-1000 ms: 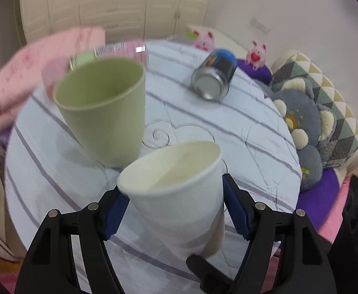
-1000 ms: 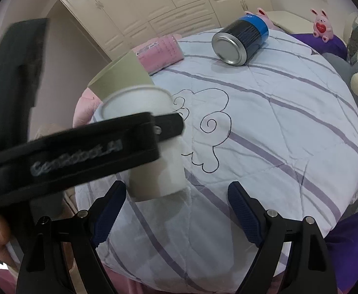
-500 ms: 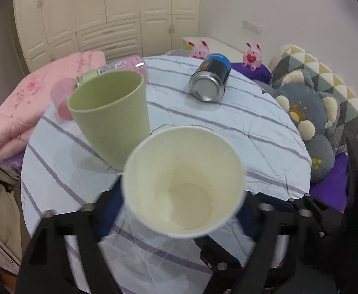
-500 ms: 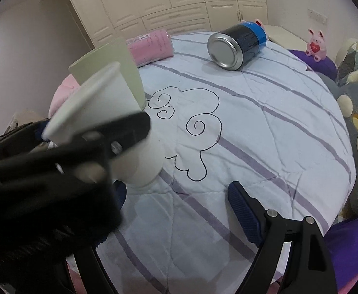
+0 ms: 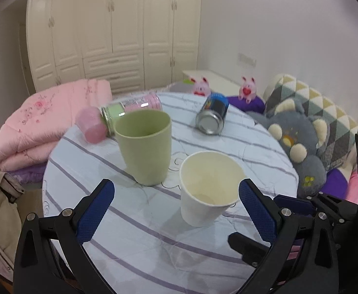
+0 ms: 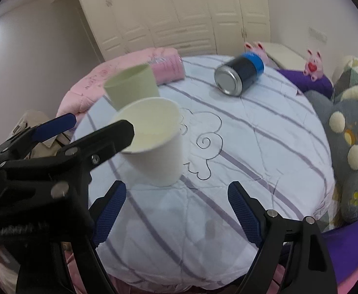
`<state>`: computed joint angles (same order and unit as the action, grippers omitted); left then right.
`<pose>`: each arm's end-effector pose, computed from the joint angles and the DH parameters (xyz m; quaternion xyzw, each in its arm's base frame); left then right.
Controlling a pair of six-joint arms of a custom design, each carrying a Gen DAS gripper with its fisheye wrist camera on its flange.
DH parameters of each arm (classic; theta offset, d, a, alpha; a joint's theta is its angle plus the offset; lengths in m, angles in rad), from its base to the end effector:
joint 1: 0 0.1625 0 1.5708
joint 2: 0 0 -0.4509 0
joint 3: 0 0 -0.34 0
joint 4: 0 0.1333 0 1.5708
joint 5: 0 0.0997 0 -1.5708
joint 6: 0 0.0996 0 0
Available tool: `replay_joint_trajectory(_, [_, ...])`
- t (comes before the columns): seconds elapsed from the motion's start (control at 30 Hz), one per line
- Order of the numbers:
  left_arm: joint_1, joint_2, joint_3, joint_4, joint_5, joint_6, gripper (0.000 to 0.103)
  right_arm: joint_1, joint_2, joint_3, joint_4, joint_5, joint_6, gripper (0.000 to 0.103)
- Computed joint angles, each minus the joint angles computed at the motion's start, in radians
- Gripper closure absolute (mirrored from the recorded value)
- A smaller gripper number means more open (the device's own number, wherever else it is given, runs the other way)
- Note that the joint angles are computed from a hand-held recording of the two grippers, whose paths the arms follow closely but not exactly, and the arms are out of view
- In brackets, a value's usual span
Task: Flip cup upright
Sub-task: 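Open the left gripper and withdraw it from the white cup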
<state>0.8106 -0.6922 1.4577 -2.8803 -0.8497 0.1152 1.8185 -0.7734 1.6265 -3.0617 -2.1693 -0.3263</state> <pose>-0.3493 -0.6563 0.2023 0.2962 0.8565 -0.3461 0.2426 0.2404 -0.6358 0.2146 0.1682 -0.8964 0.2884 0.2915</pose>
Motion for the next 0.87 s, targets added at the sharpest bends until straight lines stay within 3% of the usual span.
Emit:
replay_joint_trajectory(0.13, [-0.006,-0.016,0.040,-0.108,-0.001,0.039,0.000,0.018,-0.002,0.052,-0.148,0.016,-0.076,0.016])
replay_joint_trajectory(0.27, [-0.011,-0.021,0.054,-0.161,0.005,0.060,0.000,0.050,0.040,0.068,-0.387,-0.048,-0.236,0.016])
replay_joint_trajectory(0.37, [-0.015,-0.020,0.058,-0.179,0.009,0.074,0.000,0.059,0.061,0.065,-0.498,-0.064,-0.311,0.016])
replay_joint_trajectory(0.7, [-0.036,0.009,0.075,-0.305,0.058,0.185,0.000,0.051,0.058,0.068,-0.502,-0.057,-0.289,0.016])
replay_joint_trajectory(0.87, [-0.036,0.008,0.069,-0.286,0.045,0.178,0.000,0.049,0.048,0.076,-0.484,-0.063,-0.270,0.016])
